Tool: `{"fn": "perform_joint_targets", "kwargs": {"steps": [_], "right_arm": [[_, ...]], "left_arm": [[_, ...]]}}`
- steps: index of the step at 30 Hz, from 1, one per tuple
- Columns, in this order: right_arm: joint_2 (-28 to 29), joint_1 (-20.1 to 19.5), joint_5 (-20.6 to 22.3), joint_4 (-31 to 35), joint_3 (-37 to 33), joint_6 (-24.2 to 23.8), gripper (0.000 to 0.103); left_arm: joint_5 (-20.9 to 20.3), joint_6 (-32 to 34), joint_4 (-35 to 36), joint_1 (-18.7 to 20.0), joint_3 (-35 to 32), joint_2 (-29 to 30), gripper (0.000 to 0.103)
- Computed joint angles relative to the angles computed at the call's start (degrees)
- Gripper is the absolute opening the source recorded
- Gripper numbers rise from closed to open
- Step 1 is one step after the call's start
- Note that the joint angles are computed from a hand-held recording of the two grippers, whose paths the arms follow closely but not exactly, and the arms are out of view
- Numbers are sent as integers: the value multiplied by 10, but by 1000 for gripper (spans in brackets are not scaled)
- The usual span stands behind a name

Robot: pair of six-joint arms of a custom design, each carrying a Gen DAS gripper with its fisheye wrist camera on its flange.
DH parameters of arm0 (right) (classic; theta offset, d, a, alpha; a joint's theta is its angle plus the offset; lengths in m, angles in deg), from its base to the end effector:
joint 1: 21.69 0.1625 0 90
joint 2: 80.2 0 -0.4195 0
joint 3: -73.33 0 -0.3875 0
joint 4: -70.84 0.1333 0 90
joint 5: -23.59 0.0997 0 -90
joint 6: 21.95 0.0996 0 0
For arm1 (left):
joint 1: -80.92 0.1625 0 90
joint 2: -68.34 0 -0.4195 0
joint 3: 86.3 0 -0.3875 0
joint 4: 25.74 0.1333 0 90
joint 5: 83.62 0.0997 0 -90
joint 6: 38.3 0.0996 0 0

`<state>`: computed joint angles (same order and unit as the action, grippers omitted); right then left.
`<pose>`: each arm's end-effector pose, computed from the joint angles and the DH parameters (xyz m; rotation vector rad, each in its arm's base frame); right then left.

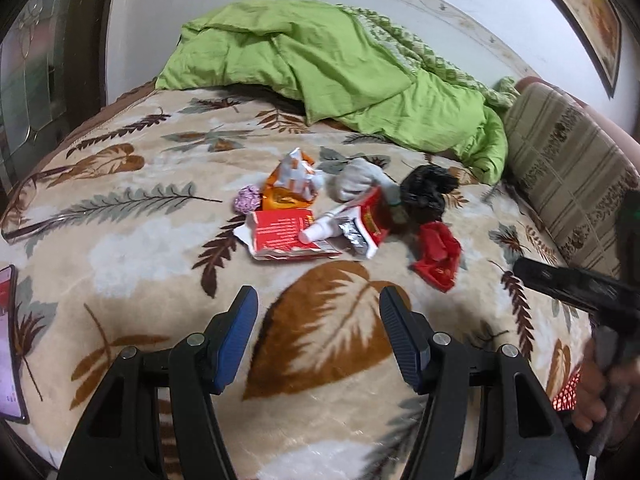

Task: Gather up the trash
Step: 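Open both grippers over the basket and return to the bed, then grasp the red snack box with the left gripper while the right grasps the red-purple wrapper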

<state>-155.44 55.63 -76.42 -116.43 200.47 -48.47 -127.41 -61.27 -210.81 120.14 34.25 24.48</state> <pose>0.0065 -0.4994 0.2653 0.2156 -2.5554 0.9339 -0.2638 -0.4802 0.0421 0.4348 2.4770 -0.9670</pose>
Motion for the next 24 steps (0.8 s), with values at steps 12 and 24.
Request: {"fn": "perform_joint_targets", "kwargs": {"steps": [12,24], "right_arm": [[167,18,-78,-43,-139,38,59],[155,7,-29,-52,-130,22,25]], "left_arm": [[-88,-62,-15,104,-67,10,62],[-178,-49,40,164,-167,54,56]]}}
